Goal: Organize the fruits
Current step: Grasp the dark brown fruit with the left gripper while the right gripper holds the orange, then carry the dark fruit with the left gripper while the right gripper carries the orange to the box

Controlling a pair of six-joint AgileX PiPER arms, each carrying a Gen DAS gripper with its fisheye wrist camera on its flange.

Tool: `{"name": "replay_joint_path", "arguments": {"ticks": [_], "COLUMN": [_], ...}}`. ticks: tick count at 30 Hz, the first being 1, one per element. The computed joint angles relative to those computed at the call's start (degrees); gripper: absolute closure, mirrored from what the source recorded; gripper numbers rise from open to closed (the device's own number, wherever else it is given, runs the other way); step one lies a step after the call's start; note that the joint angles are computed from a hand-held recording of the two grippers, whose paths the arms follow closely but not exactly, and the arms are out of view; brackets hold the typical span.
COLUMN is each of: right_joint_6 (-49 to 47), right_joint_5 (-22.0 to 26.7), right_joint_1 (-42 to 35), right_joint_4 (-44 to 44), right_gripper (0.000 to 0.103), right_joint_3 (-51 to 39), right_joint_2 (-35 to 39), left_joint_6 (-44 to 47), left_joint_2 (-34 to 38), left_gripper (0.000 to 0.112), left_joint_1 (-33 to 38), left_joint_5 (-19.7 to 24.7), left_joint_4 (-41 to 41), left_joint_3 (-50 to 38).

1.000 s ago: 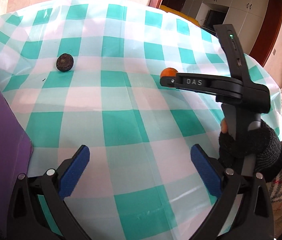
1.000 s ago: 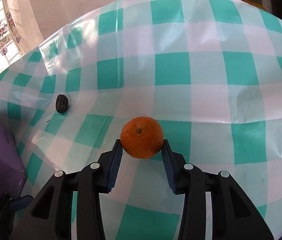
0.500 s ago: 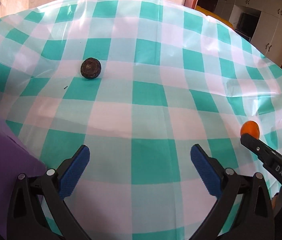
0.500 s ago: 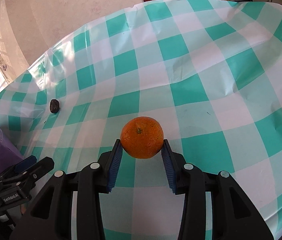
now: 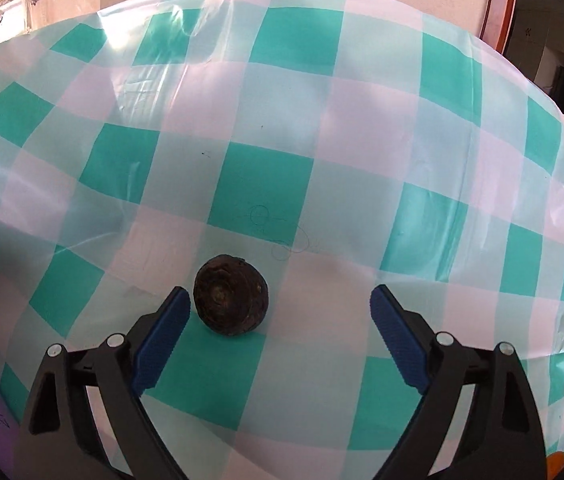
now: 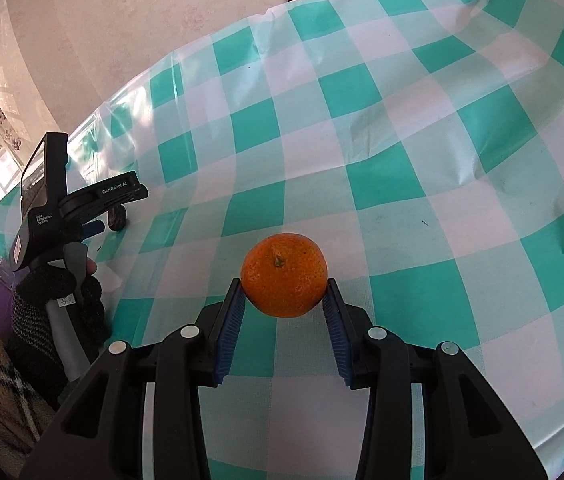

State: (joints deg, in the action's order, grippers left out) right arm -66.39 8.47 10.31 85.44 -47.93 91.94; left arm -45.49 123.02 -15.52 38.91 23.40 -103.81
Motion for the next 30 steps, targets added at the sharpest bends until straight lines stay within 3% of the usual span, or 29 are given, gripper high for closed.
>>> {"name": "replay_joint_path", "arguments": {"ticks": [3, 6, 7, 8, 15, 22, 26, 30], "right_joint_6": [-1.0, -4.5, -4.9, -5.1, -6.8, -2.9, -1.8, -2.1], "right_joint_5": [0.0, 0.1, 0.1, 0.1, 0.3, 1.0, 1.2, 1.2], "right_joint_1": [0.1, 0.1, 0.1, 0.1, -0.1, -0.5, -0.5, -0.6], "right_joint_4": [1.0, 4.4, 4.9, 5.0, 7.0, 3.2, 2.0, 2.3], "right_gripper": [0.063, 0.063, 0.063, 0.063, 0.063, 0.063, 0.063, 0.063], "right_joint_3": [0.0, 0.3, 0.4, 0.4, 0.6, 0.2, 0.1, 0.1], "right_joint_2": [0.0, -0.1, -0.2, -0.2, -0.2, 0.0, 0.0, -0.1], "left_joint_6": [3.7, 2.0, 1.4, 1.0, 3.8, 1.0, -11.7, -13.9], "left_joint_2": [0.8, -0.2, -0.1, -0.1, -4.4, -18.1, -24.5, -30.4], "left_gripper": [0.036, 0.042, 0.054, 0.074, 0.074, 0.074, 0.074, 0.074], "left_joint_1": [2.5, 3.1, 2.8, 2.6, -1.4, -9.6, -14.1, -12.8], "left_joint_5": [-0.2, -1.9, -1.5, -0.9, -4.6, -14.0, -16.8, -23.1], "left_joint_4": [-6.1, -5.4, -4.4, -3.2, -2.4, -2.2, 7.4, 5.9], "left_joint_3": [-1.0, 0.8, 0.7, 0.7, 7.2, 29.7, 39.3, 48.8]}}
